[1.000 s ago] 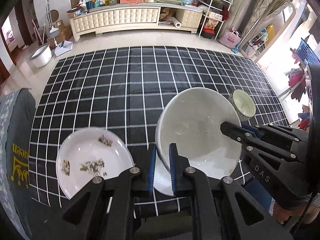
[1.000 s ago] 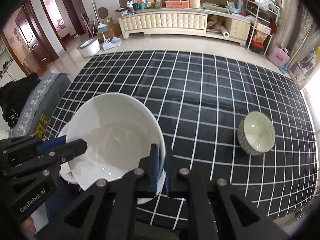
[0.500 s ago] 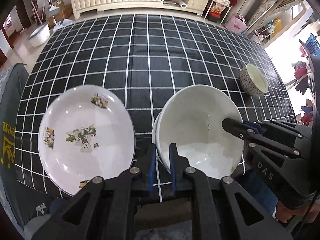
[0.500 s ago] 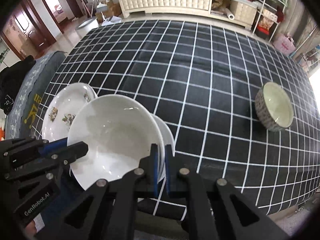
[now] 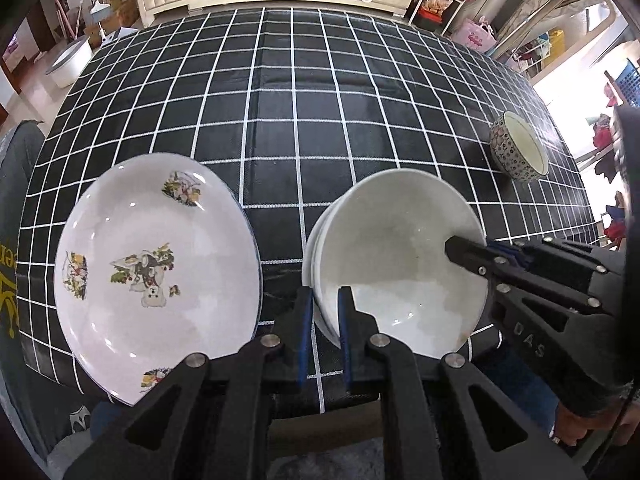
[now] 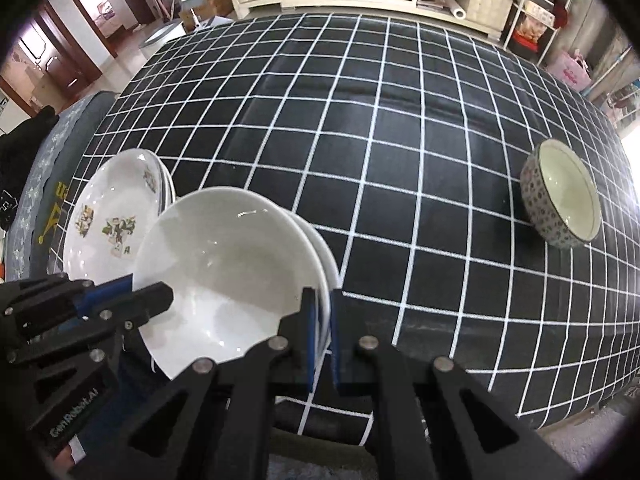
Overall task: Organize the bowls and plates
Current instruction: 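Grasp the nested bowls with the left tool and lift them, then carry the nested bowls with the left tool toward the floral bowl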
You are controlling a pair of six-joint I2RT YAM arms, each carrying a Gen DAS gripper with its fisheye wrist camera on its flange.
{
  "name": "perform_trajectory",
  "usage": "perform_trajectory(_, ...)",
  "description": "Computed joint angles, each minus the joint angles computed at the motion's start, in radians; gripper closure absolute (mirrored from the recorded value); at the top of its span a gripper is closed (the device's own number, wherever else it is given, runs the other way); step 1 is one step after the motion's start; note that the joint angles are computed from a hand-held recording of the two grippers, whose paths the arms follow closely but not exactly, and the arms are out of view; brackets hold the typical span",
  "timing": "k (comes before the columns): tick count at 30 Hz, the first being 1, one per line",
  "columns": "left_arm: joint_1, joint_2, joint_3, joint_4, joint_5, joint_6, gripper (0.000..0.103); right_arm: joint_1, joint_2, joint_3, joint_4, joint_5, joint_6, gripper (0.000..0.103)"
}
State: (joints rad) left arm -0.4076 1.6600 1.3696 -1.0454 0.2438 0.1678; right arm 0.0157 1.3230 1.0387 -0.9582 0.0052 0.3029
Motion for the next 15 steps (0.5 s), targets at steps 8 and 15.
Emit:
perform_trajectory(8,0.008,-0.002,0.004,0.004,0.007,-0.008,0.09,0.007,-0.002,0.016,-0.002,0.02,0.007,0.093)
perform_trajectory(15,0.003,-0.077,0.054,0.0,-0.003,0.008,0.073,0.014,-0.099,0.036,-0.006,0.102,-0.004,0.041)
